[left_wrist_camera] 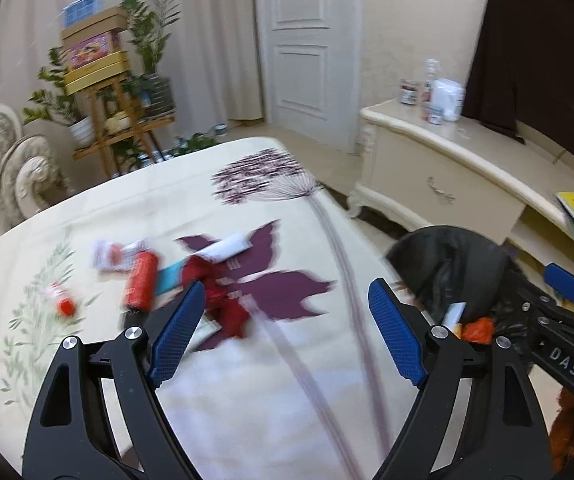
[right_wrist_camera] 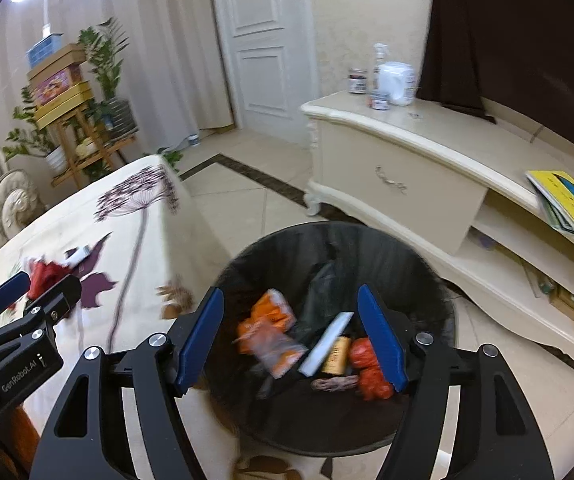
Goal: Collect trash
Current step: 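Move both open tools back over the table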
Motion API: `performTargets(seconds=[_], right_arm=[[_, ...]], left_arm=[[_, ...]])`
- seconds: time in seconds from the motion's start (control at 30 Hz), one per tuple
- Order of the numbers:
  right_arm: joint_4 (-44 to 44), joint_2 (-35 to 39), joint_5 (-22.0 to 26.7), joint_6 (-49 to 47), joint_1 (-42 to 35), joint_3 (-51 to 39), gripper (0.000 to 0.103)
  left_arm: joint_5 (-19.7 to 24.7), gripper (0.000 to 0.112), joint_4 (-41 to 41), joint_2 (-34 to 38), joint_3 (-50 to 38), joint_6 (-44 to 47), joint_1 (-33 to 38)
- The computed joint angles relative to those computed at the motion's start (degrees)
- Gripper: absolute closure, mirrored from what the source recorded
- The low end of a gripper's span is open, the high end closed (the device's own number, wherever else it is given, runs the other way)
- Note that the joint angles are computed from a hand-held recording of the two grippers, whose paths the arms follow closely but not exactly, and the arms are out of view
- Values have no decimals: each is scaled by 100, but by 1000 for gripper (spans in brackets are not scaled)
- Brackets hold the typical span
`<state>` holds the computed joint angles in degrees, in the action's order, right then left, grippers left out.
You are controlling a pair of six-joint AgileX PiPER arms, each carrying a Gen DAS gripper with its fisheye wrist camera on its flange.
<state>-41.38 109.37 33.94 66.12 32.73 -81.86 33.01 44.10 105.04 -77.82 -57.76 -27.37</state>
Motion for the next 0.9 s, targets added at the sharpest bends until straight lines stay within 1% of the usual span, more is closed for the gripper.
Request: performTargets(seconds=[0.13, 0.3, 0.47, 0.57, 0.77, 0.9], right_arm=[[194, 209, 48, -243, 280, -307, 35], [628, 490, 135, -694, 579, -797, 35], [1031, 905, 387, -1240, 907, -1515, 35], [1217, 1187, 572, -1559, 1109, -2006, 35], [1583, 1714, 940, -2100, 1399, -2929, 35], [1825, 2141, 1307, -2428, 1587, -3712, 35]], left_arm=[[-9, 31, 225, -320, 527, -204, 268], [-117, 31, 261, -739, 1159, -297, 783], [-222, 30, 213, -1074, 1569, -248, 1318], [-382, 31, 37, -1220, 1747, -3, 1652], [-519, 30, -69, -1357, 1982, 161, 2071], [-617, 30, -120, -1472, 2128, 304, 2352]])
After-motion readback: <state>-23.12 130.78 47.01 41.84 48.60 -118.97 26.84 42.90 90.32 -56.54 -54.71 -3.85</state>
